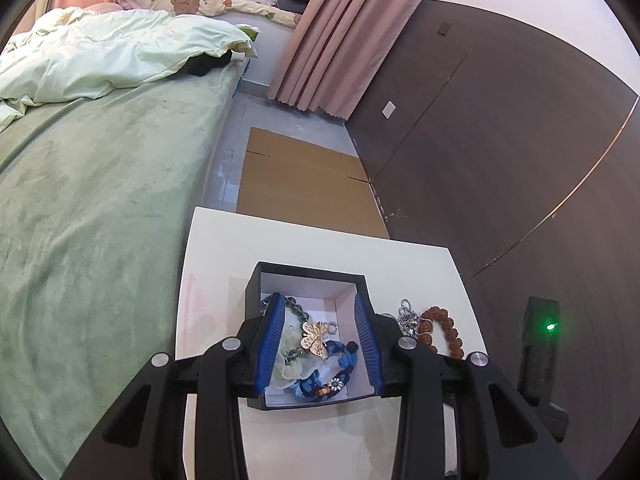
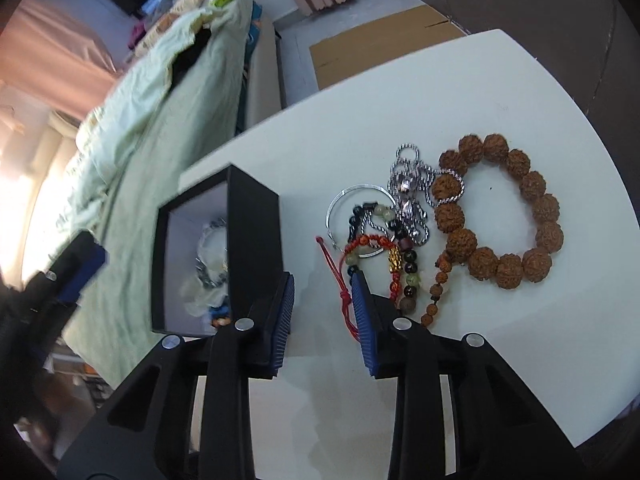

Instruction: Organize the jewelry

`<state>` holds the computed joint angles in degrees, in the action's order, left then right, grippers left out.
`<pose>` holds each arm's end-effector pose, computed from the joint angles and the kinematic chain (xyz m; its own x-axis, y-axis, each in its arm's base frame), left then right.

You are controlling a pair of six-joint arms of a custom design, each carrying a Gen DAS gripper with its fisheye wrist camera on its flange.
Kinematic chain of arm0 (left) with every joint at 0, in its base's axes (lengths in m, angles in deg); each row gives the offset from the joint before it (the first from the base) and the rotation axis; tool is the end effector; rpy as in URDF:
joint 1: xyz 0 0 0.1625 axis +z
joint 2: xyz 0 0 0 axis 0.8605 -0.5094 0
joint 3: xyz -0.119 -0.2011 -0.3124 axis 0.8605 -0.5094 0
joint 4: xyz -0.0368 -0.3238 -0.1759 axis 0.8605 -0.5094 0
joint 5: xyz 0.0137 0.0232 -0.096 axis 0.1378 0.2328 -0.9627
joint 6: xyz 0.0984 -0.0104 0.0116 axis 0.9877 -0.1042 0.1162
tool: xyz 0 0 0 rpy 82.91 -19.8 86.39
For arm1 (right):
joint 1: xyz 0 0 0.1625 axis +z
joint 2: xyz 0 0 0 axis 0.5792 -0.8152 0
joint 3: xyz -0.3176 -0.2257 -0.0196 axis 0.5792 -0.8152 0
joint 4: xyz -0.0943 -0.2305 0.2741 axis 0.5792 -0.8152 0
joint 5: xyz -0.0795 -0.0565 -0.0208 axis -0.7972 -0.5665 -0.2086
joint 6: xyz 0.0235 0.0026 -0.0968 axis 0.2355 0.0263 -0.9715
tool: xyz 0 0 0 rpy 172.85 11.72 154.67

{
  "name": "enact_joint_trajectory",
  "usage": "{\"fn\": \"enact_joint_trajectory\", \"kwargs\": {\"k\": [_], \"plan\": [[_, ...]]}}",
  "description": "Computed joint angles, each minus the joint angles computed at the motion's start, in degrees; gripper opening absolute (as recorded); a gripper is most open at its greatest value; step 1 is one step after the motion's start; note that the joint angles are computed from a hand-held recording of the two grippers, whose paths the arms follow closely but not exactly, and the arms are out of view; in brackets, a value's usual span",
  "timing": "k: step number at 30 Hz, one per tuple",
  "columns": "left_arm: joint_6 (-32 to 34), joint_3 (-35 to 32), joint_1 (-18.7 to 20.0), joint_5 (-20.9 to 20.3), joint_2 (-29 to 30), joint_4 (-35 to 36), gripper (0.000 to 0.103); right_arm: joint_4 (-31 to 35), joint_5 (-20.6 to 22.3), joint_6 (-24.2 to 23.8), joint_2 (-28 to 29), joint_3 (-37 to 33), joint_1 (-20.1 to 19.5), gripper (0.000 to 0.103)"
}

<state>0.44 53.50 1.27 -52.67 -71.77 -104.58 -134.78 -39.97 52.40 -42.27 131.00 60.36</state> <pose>-0.2735 -0.8000 0.1492 -0.8275 0.5134 -0.2274 0.5602 0.7824 -0.2722 0.1493 -0.6980 0.1926 -0.8315 0.5115 0.2169 0.2413 0.6841 -0.6883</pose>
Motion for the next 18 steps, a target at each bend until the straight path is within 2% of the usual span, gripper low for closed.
{"fn": "enact_joint_trajectory", "kwargs": {"k": [2,3,4,6,9,13,16,18], "plan": [[-0.11,-0.19,0.04,-0.01,0.03,0.18,0.034,1.60,-1.22,0.31,0.44,-0.42,0.06,0.026],[-0.19,-0.14,0.06,-0.04,-0.01,0.20,0.034,2.67,-2.03,0.54,0.68,-0.81,0.15,0.013],[-0.25,-0.17,0.02,-0.02,0.01,0.24,0.034,4.08,-2.93,0.91,0.96,-1.49,0.19,0.006],[-0.29,-0.11,-0.01,0.07,-0.02,0.27,0.034,4.32,-3.89,1.23,0.97,-1.44,0.18,0.006],[-0.47,-0.48,0.00,0.09,0.12,0.62,0.034,-0.65,-4.63,0.21,0.04,0.79,0.65,0.006],[-0.39,-0.55,0.02,-0.14,0.02,0.46,0.034,-11.57,-0.12,-2.61,-1.76,4.51,0.93,0.006],[-0.45,-1.30,0.13,-0.26,0.28,0.64,0.034,-18.55,4.81,-4.74,-2.50,6.54,0.91,0.006],[-0.64,-2.26,0.26,-0.34,0.66,1.10,0.034,-20.87,7.55,-5.83,-2.34,6.72,0.89,0.006]]}}
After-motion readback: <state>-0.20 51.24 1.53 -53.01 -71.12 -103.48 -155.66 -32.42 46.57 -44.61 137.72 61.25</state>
